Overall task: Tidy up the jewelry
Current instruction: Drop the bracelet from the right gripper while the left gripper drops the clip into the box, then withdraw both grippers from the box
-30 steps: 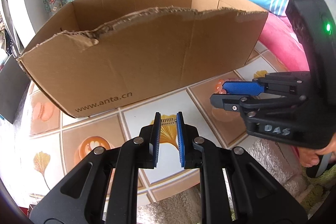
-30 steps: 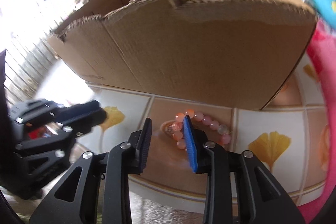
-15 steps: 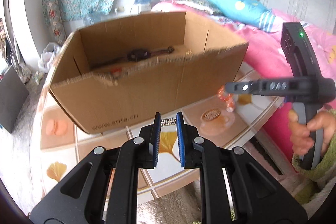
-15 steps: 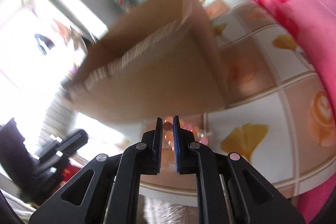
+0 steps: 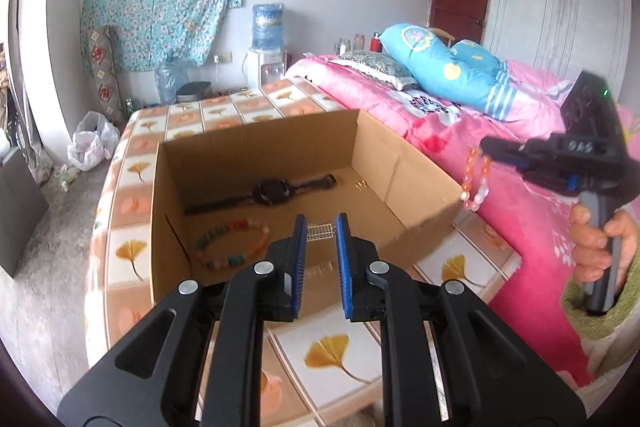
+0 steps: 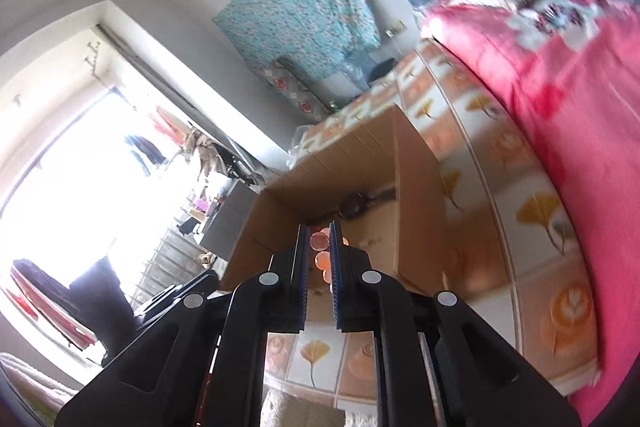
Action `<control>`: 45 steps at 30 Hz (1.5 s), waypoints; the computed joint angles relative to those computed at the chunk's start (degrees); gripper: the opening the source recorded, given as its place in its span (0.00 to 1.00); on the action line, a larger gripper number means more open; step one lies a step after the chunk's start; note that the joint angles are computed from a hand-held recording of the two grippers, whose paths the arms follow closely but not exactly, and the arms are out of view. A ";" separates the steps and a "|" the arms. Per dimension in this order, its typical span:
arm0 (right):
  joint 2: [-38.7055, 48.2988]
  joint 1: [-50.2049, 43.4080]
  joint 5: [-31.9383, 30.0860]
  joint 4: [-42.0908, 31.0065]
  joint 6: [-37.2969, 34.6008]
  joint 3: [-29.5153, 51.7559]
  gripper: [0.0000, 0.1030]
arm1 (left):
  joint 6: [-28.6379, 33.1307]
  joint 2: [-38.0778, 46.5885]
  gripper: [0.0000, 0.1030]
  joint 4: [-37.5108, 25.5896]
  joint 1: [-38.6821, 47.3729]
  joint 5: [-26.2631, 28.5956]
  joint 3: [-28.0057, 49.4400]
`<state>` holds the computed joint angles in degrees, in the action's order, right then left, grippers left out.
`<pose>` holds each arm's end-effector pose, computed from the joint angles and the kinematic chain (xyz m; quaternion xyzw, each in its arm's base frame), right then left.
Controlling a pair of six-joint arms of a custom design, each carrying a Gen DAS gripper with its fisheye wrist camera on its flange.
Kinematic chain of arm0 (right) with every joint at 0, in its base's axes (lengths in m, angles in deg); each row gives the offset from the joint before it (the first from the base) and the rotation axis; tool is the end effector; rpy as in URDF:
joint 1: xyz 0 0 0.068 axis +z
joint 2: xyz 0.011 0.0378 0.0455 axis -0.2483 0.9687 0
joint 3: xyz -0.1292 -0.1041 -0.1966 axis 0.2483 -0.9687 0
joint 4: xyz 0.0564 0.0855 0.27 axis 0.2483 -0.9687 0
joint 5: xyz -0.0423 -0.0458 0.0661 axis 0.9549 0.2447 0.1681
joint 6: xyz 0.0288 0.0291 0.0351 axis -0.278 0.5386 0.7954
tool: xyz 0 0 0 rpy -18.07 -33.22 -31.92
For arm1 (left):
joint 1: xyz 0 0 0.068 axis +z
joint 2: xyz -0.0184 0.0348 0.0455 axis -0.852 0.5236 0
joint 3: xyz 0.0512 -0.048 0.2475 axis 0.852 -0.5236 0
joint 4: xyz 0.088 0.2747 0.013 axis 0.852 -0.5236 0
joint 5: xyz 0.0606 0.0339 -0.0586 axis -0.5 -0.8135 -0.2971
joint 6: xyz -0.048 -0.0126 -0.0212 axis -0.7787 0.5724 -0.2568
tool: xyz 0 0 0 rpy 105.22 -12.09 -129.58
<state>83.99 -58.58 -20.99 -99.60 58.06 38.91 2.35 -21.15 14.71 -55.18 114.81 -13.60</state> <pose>0.1065 -0.0617 0.3141 0.2030 0.8064 0.3219 0.4526 0.2587 -0.0083 0.3109 0.3380 0.8242 -0.2109 0.4024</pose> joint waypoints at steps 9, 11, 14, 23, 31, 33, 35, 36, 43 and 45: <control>18.02 18.62 15.68 7.67 -1.68 11.07 0.10 | -6.07 10.24 0.13 4.06 -9.35 -6.09 6.39; 24.30 23.10 20.96 5.37 -5.13 14.33 0.10 | -6.68 12.33 0.13 4.51 -10.50 -7.26 7.24; 34.26 28.46 26.06 0.56 -11.16 18.92 0.10 | -7.27 15.24 0.13 4.99 -11.96 -9.35 8.35; 40.48 35.91 41.71 -0.81 -18.09 24.81 0.20 | -6.95 19.64 0.13 3.76 -14.06 -12.36 10.55; 33.52 27.25 35.04 3.61 -12.66 21.45 0.24 | -6.11 24.53 0.13 0.09 -17.01 -14.96 14.53; 31.89 26.04 33.91 4.40 -11.04 20.33 0.25 | -6.36 27.11 0.13 -1.70 -17.75 -15.68 16.84; 30.62 25.43 33.23 4.84 -10.14 19.32 0.26 | -7.72 28.28 0.14 -1.69 -18.02 -16.61 17.82; 30.18 25.11 33.04 4.89 -9.86 19.11 0.26 | -8.27 28.77 0.15 -1.89 -17.79 -16.43 18.37; 24.65 20.89 31.34 5.28 -7.28 14.84 0.46 | -11.26 21.93 0.51 3.16 -11.43 -12.84 14.00; 23.68 18.84 29.48 5.03 -6.48 13.60 0.49 | -11.84 18.65 0.62 5.38 -8.04 -11.58 11.95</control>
<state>107.67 -39.74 8.50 -94.58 51.59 52.51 -9.49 -2.50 20.09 -63.22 103.23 -1.65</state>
